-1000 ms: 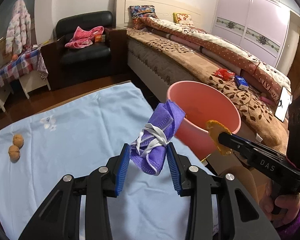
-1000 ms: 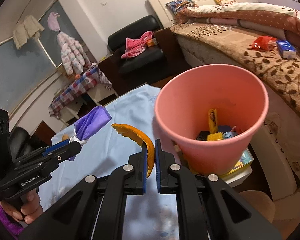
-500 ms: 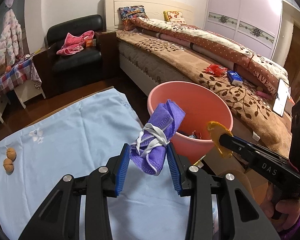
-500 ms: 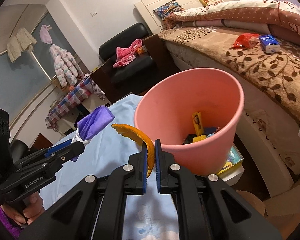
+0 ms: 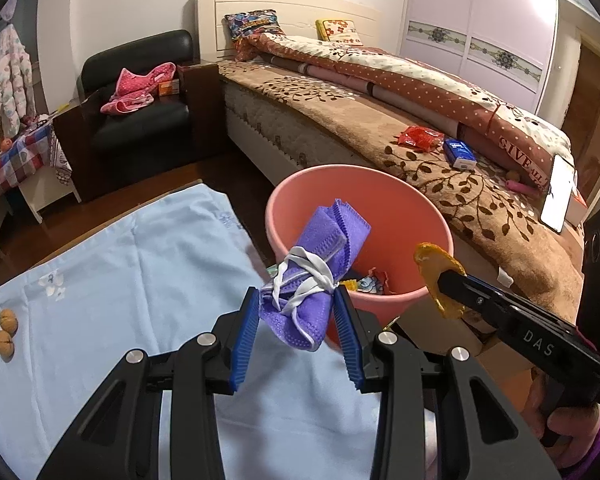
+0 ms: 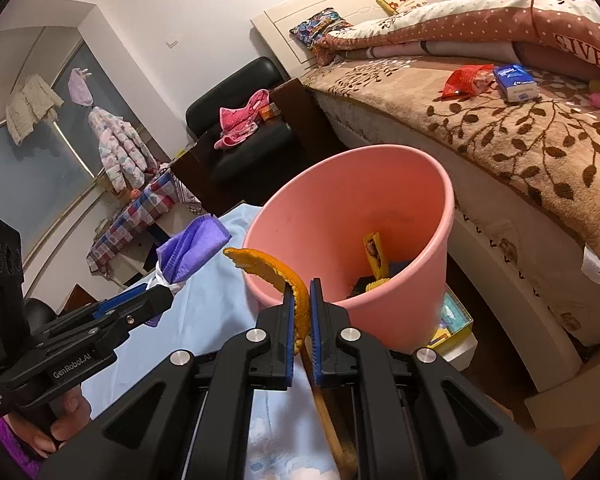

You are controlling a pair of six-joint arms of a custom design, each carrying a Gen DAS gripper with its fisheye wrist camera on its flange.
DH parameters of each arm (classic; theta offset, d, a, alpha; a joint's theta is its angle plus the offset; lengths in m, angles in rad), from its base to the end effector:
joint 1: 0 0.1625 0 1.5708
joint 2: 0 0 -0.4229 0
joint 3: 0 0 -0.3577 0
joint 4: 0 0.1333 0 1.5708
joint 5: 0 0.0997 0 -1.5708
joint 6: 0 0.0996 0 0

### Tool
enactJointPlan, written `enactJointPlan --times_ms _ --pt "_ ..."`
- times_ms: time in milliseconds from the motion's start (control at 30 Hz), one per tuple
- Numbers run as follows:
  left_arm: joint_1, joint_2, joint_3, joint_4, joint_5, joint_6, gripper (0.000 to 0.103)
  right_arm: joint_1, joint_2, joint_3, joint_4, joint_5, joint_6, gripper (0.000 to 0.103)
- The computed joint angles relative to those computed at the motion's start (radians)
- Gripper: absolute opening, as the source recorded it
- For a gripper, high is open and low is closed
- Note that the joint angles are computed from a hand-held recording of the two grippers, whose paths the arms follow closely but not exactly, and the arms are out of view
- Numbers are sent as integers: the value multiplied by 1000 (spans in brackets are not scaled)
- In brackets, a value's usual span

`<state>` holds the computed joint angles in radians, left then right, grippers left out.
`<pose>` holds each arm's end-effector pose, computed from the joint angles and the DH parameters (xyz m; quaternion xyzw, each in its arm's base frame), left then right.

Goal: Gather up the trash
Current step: 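Carry the purple bundle and orange peel with both tools over the bucket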

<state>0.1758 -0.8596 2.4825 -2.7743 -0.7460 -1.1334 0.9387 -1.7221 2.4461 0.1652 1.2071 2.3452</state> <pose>-0.2799 -0.2594 0.0233 0.1996 0.8776 -0.3162 0.3001 0.0266 -0.2493 0.2085 0.1363 -0.9189 0.3600 0.0865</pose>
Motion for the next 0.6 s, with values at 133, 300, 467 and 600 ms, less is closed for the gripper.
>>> enactJointPlan --times_ms 133,300,467,600 --pt "16 32 -23 -35 3 40 37 -22 0 -8 4 -15 -2 7" --pt "44 77 -60 -82 -3 102 37 -25 0 -24 -1 -18 16 7" --pt "71 124 -99 -120 -6 162 37 -5 22 -51 -15 -3 48 7" --pt "97 168 -137 -147 -9 210 37 21 48 -75 -34 15 77 7"
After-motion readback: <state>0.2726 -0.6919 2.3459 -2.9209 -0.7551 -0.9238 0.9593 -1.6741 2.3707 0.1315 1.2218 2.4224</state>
